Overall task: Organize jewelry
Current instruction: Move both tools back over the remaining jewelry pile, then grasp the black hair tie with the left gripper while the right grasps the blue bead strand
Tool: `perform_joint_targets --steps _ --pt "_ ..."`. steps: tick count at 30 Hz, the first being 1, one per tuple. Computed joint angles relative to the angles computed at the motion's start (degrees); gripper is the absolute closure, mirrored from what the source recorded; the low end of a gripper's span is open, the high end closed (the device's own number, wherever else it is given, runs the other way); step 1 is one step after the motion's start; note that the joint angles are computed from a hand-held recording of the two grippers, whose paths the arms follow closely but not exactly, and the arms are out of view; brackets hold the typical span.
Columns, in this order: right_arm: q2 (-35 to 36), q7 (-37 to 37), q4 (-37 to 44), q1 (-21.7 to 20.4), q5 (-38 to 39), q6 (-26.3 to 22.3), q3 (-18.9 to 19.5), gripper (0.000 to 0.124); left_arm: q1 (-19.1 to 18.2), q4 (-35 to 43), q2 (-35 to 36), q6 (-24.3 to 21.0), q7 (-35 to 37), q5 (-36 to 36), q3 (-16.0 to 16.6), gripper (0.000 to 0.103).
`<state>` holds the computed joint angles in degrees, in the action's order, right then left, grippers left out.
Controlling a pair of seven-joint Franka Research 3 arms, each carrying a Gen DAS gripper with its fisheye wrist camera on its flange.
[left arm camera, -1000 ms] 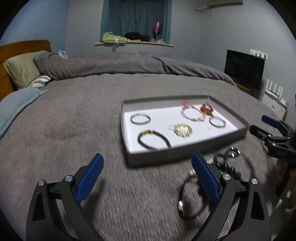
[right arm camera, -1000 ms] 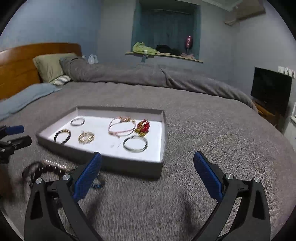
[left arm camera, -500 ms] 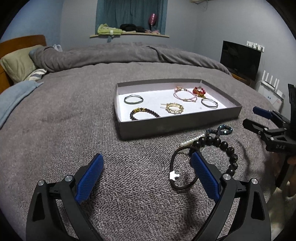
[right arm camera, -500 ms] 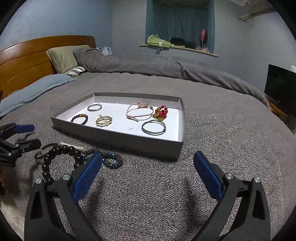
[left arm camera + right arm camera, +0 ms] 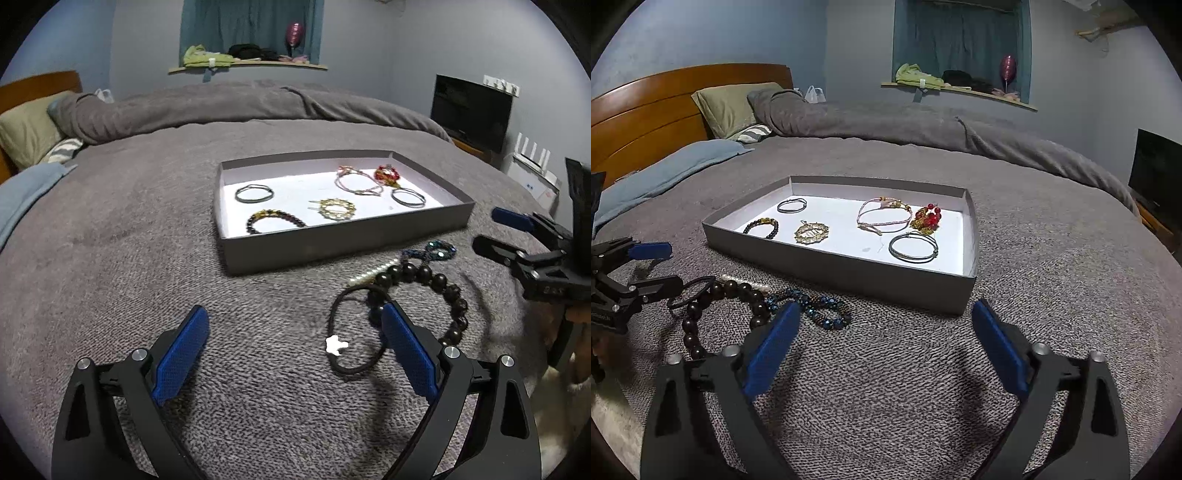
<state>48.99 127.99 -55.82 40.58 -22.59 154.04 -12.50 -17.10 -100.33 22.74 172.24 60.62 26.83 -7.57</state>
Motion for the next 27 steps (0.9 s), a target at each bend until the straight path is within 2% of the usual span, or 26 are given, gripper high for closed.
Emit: perform_joint_targets --steps 2,4,6,11,13,16,20,22,24,27 --pt "0.1 -0.7 0.2 -0.4 0.6 -0.2 0.7 0.039 0.3 0.1 0.1 0.0 1.2 0.0 -0.7 0.011" --pt "0.2 -1.5 0.4 -0.8 1.4 -0.3 1.4 0.048 -0.4 0.0 0.1 0.3 1.4 0.7 -0.2 0.013" --pt "0.4 -2.4 0.6 -1.1 2.1 -0.3 1.9 0.052 -0.8 0.1 0.1 0.4 1.7 1.3 0.0 0.020" --pt "0.7 -4.2 1.2 -1.2 3.3 -0.7 2.3 0.061 1.8 0.2 0.5 -0.4 5.7 -2.4 -3.4 0.038" --pt "0.8 -4.5 1.3 -1.1 3.6 -0.8 2.3 0.061 2.7 0.2 0.6 -0.5 7.3 -4.1 -4.5 0.040" --pt "1.0 -4.9 1.6 -1.2 4.2 -1.0 2.5 0.062 2.6 0.0 0.5 -0.5 8.2 -5.2 -4.5 0.042" --pt "1.9 -6.7 3.2 -1.6 5.4 -2.2 3.4 0.069 5.8 -1.1 0.1 1.4 11.4 -9.7 -7.9 0.042" --pt "2.6 -7.5 4.4 -1.7 5.8 -3.0 3.7 0.071 6.2 -0.8 0.4 0.6 12.5 -11.0 -8.4 0.042" --pt "3.0 -8.5 5.1 -1.8 6.4 -3.6 4.0 0.075 5.5 0.2 0.9 -1.6 13.4 -11.3 -8.1 0.059" --pt "3.6 -9.4 6.3 -1.8 6.9 -4.6 4.2 0.079 5.0 0.9 1.2 -3.0 14.7 -12.0 -7.9 0.064"
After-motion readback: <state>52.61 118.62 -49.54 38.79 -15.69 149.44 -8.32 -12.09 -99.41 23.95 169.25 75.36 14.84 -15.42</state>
